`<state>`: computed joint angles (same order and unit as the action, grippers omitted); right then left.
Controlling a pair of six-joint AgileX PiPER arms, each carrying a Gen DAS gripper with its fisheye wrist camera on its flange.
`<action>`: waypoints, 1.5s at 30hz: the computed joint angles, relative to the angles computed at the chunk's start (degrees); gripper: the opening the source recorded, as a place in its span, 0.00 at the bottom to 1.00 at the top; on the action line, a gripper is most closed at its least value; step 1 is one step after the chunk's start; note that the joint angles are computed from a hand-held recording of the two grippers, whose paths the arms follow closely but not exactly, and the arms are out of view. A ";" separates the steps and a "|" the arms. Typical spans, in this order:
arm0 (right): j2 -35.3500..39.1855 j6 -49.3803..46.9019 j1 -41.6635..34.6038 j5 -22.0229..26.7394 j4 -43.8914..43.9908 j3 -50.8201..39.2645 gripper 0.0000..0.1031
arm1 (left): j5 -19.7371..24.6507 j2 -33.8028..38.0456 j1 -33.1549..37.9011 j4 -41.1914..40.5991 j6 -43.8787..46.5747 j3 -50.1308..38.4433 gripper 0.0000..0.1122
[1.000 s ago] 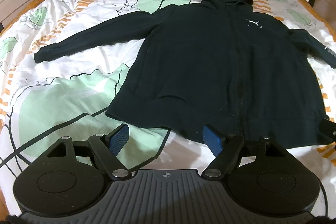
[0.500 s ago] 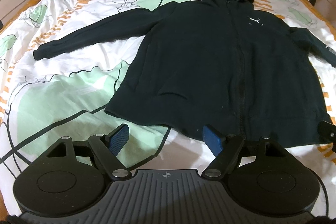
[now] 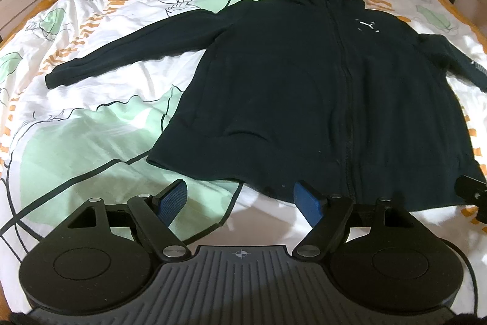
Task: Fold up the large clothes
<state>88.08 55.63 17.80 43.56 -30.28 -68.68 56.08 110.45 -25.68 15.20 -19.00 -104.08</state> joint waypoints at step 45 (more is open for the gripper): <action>0.83 -2.36 -4.40 -9.91 -0.24 -1.75 0.99 | 4.35 8.62 2.73 -3.82 3.41 -14.95 0.68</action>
<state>88.91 53.27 13.40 33.65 -30.52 -70.43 60.43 119.08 -22.95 11.38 -15.58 -119.03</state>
